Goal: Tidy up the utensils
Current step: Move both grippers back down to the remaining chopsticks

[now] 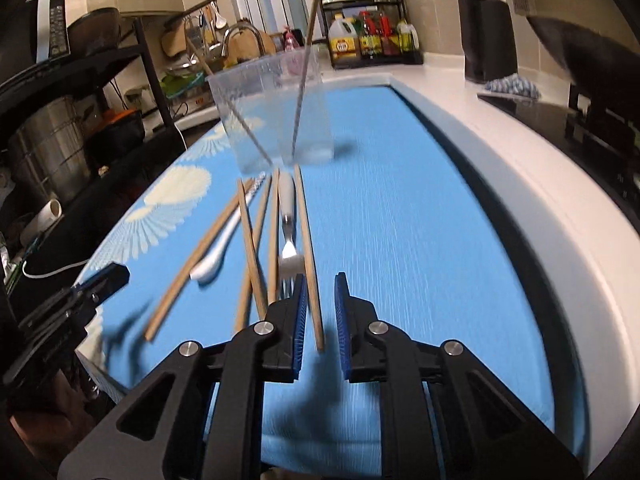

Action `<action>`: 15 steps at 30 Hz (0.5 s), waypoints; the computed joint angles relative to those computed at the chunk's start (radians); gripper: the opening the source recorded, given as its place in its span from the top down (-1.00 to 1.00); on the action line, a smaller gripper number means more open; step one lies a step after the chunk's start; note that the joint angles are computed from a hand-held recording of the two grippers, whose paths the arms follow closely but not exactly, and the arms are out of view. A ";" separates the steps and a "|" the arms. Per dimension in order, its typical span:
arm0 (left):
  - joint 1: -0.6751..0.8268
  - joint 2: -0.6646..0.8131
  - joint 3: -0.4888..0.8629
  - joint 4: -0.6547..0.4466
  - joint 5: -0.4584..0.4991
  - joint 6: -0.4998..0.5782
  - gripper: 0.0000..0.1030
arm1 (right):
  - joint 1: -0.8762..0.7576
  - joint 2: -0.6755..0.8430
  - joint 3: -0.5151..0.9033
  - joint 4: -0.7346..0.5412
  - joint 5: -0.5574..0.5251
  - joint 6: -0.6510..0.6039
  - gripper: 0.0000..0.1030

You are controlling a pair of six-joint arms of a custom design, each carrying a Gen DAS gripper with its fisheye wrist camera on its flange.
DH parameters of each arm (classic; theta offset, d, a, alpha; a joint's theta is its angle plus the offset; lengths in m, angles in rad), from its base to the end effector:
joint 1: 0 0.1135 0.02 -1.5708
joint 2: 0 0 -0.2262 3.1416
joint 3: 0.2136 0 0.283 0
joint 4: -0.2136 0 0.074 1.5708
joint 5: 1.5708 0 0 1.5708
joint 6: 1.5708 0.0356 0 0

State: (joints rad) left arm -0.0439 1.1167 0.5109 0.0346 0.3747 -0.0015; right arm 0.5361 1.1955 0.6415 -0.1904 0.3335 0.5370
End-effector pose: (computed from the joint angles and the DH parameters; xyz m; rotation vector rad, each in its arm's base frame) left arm 0.2716 -0.0250 0.1507 0.2639 2.1108 -0.4273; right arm 0.2493 0.1345 0.1565 0.1682 2.2657 0.1800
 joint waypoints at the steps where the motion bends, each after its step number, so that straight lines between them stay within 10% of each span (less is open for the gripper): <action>1: -0.013 -0.008 -0.024 0.023 -0.016 0.013 0.78 | 0.010 0.011 0.001 -0.002 0.017 -0.010 0.66; 15: -0.061 0.042 -0.049 0.100 -0.088 0.019 0.83 | 0.023 0.097 0.023 0.039 0.017 -0.031 0.66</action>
